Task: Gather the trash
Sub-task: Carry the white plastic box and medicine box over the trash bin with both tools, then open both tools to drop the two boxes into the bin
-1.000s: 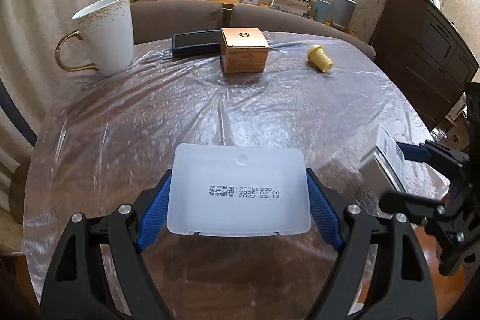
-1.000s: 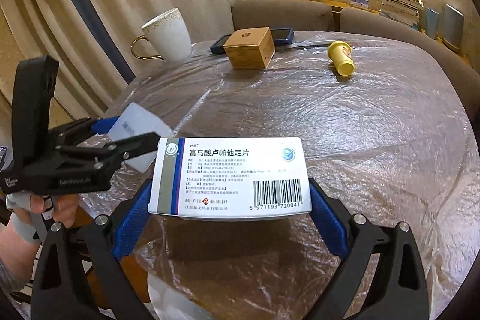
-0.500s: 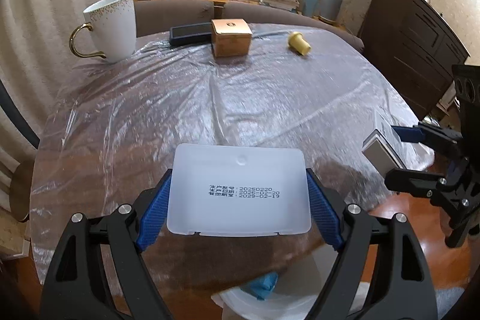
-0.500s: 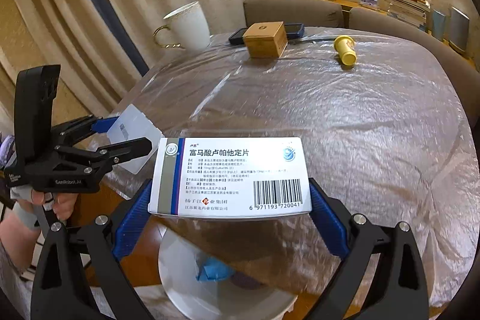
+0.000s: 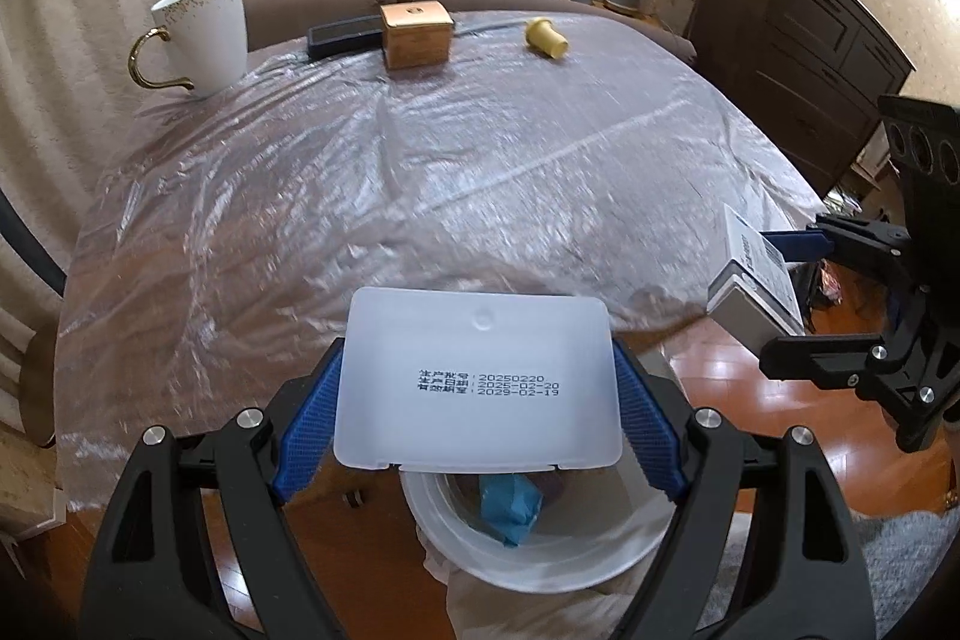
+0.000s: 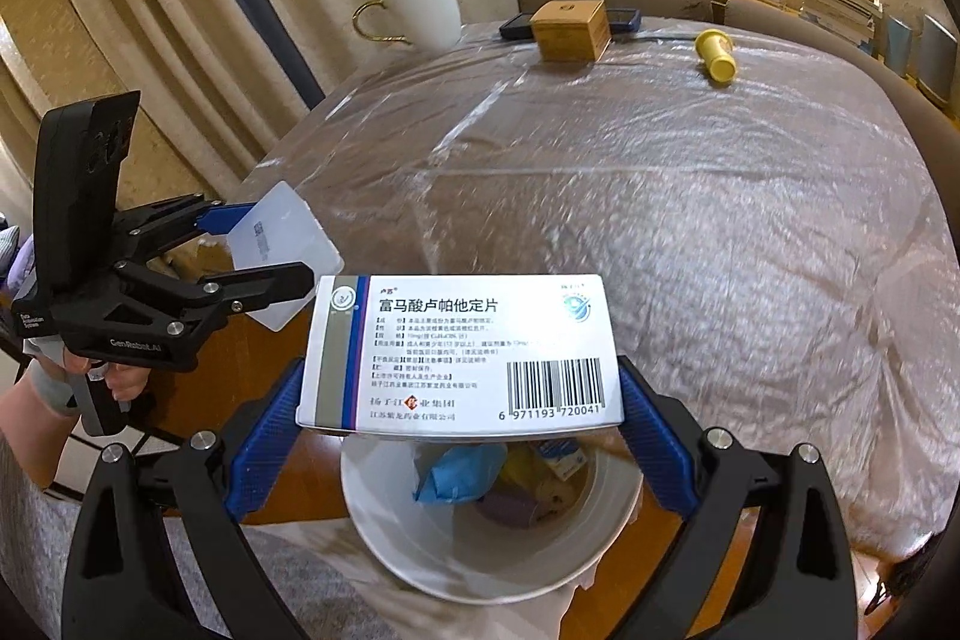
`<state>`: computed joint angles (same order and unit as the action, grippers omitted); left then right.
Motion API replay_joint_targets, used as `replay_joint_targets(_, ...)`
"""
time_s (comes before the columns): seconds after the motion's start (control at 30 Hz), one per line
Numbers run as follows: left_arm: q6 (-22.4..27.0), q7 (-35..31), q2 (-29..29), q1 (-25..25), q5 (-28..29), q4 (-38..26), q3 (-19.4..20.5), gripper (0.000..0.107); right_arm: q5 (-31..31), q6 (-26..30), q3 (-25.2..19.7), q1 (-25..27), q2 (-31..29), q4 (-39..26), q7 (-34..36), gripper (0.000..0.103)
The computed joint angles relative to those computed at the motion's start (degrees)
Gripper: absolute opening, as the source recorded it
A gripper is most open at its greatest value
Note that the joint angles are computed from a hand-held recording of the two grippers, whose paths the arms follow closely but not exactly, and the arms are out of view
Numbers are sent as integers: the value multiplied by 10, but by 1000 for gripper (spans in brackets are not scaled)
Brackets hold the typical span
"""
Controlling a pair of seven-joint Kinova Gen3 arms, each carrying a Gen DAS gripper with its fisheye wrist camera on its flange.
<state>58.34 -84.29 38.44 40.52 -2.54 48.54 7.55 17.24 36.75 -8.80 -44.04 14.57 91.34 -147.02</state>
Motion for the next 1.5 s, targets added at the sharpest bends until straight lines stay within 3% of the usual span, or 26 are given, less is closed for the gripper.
replay_joint_targets(0.5,3,-45,-17,8,13,66,20,84,-48,18,-25,-5,-2,17,36,94)
replay_joint_targets(0.83,-16,-29,5,23,1,88,12,84,-67,-13,-18,-9,21,41,35,94)
replay_joint_targets(1.17,-27,-6,38,32,-14,83,4,84,-36,-33,3,-36,38,61,-13,94)
replay_joint_targets(1.5,-49,3,56,39,-23,95,-1,84,-22,-30,21,-50,70,42,-31,94)
